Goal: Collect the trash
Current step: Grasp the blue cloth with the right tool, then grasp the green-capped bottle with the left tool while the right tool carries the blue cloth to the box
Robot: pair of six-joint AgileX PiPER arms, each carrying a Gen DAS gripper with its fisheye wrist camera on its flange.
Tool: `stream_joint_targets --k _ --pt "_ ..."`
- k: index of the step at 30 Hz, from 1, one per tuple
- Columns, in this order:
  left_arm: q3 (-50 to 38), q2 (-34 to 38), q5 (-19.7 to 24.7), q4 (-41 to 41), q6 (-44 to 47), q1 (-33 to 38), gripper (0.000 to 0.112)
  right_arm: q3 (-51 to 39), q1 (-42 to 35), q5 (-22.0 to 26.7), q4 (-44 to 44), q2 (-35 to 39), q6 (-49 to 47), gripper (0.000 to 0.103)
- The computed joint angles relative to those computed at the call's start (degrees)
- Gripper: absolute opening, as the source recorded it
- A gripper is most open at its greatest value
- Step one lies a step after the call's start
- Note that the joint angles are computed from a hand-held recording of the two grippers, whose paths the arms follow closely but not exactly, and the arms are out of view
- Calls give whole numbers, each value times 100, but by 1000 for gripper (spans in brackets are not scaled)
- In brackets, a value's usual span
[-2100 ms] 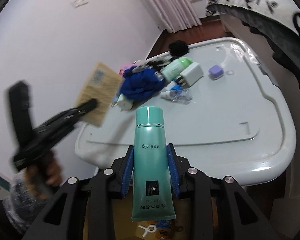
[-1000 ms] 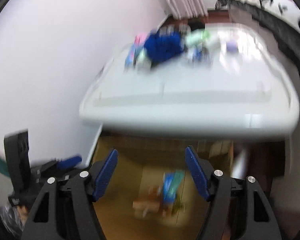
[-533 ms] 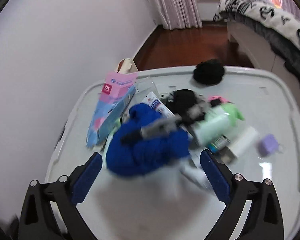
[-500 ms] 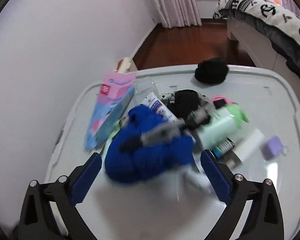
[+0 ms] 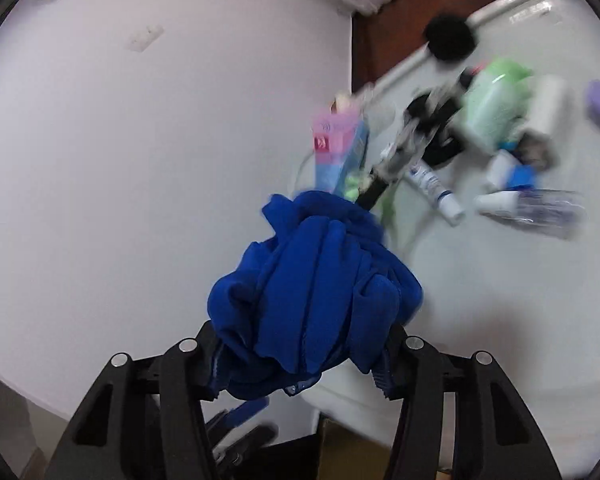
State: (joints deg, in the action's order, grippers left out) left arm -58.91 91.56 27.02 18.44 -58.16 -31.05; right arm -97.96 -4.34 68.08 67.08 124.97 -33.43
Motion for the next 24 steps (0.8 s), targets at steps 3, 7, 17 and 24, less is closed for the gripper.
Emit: stream_joint_targets --k 3,7,17,24 --pt "11 72 20 75 -23 -10 79 1054 -302 -18 -254 -757 -487 54" --pt "-297 489 55 79 -13 80 79 2699 -676 -1196 -197 -2181 -1727 57" --pt "-3984 3364 1286 -637 1772 687 79 3090 -1360 -1323 169 -2157 -2086 59" --pt "-6014 4607 1987 -1325 2690 1171 79 2900 -1391 -938 -72 -2282 -2078 63"
